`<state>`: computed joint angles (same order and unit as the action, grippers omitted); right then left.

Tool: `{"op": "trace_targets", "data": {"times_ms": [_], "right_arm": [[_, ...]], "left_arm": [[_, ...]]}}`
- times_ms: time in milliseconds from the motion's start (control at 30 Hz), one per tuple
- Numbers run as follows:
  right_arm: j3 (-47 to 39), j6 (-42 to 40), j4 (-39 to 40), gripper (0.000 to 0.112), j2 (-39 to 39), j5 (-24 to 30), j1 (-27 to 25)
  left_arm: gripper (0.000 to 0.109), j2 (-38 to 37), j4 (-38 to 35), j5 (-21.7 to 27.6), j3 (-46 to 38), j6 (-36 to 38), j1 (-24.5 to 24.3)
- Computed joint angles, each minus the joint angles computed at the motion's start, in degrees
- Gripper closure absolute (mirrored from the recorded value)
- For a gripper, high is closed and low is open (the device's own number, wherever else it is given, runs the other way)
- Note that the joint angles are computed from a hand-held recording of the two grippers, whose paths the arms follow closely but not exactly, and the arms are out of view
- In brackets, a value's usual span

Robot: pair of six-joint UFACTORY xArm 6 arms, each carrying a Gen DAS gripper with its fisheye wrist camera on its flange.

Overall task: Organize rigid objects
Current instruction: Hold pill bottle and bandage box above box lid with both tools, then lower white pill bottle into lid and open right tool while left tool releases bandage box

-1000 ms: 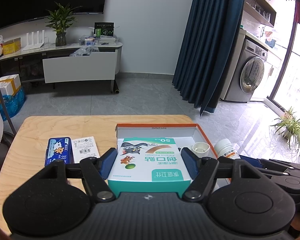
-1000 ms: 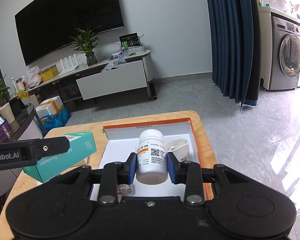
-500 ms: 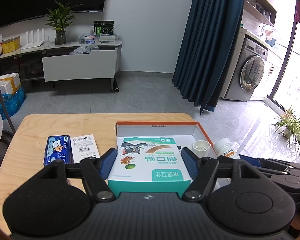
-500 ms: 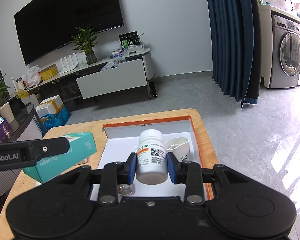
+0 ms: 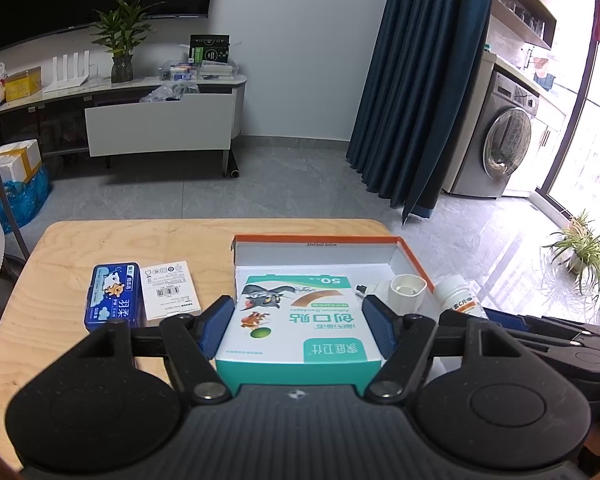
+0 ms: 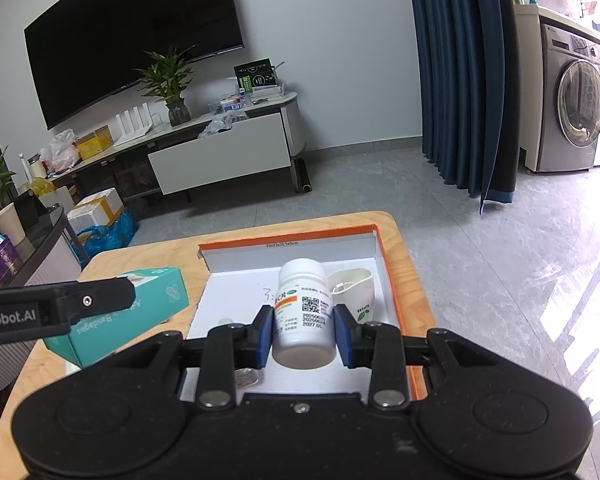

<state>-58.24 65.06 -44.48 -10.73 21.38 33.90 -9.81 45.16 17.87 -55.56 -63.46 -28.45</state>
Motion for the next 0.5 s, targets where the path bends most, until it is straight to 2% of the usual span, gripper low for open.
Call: {"op": "trace_targets", "data": {"times_ms": [500], "right_arm": [[-1.6,-4.0,5.1,0.072,3.2,-0.8,-1.1]], "left_arm": [[0.037,4.8,-4.4,-0.4,-2.9,4.0,1.3]]}}
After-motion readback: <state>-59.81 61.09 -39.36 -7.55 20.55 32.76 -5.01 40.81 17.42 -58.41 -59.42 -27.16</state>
